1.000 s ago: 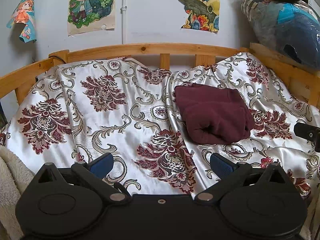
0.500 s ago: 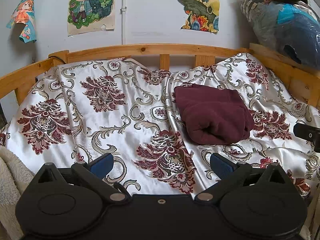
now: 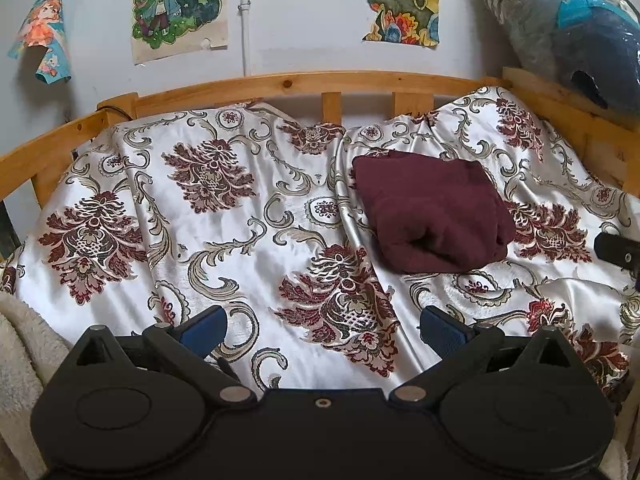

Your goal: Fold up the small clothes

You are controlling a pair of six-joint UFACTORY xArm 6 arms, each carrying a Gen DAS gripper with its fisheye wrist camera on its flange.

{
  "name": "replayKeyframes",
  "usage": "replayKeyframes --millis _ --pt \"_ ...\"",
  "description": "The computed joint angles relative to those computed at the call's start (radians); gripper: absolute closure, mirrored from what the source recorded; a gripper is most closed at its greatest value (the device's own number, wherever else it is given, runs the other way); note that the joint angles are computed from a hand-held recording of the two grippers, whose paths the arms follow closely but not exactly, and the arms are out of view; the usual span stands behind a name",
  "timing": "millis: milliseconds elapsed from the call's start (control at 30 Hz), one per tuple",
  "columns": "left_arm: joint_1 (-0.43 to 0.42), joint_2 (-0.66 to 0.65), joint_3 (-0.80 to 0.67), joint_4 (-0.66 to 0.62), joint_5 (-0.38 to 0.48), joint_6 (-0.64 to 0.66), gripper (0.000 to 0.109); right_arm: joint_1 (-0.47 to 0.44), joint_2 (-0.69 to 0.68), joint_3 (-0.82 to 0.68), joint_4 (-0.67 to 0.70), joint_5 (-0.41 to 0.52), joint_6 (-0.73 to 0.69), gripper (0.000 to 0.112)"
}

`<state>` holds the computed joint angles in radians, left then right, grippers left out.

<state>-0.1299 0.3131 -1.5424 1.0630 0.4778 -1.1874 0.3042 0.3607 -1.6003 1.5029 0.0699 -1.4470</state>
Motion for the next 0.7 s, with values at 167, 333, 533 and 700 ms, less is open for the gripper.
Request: replayKeyframes --millis 167,333,533,700 --pt "0.003 0.001 -0.001 -0.011 -0.007 0.000 0.006 0.002 0.002 0.002 -0.031 -0.003 0.031 0.009" --pt "0.003 0.002 -0.001 -0.015 -0.012 0.005 0.006 0.002 0.002 0.003 -0.038 -0.003 0.037 0.009" --pt "0.006 0.000 0.004 -0.027 -0.027 0.023 0.006 0.002 0.006 0.004 -0.048 -0.003 0.043 0.009" --pt "0.005 0.003 0.000 -0.033 -0.021 0.028 0.006 0.003 0.009 0.005 -0.072 -0.003 0.061 0.009"
